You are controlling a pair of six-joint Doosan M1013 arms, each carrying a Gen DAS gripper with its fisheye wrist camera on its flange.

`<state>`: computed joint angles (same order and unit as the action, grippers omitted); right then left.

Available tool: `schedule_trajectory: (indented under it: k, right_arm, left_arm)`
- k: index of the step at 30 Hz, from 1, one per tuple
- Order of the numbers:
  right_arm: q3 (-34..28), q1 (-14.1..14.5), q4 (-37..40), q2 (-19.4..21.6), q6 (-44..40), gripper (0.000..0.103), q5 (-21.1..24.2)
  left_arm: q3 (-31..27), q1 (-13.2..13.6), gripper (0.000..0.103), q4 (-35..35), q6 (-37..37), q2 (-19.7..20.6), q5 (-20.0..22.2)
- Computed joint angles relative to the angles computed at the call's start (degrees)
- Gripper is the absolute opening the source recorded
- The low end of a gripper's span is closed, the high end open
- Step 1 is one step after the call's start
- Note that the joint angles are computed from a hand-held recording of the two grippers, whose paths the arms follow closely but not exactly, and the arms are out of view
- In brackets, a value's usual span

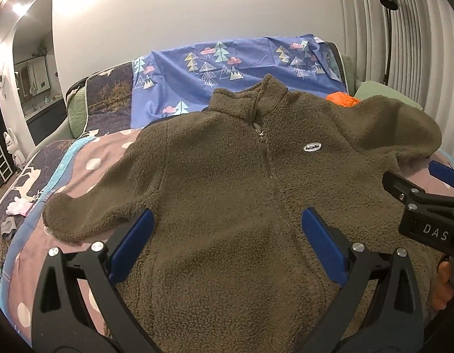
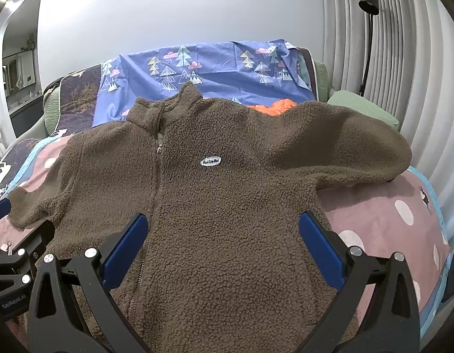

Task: Fold large clothes

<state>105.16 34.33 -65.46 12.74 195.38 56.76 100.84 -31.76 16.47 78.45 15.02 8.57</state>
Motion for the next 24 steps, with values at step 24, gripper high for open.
schedule_trajectory:
  k: [24]
  right_arm:
    - [0.11, -0.16, 0.62, 0.29, -0.09, 0.102, -0.47]
  left_arm:
    - [-0.33, 0.28, 0.101, -1.83, 1.59, 0.51, 0.62]
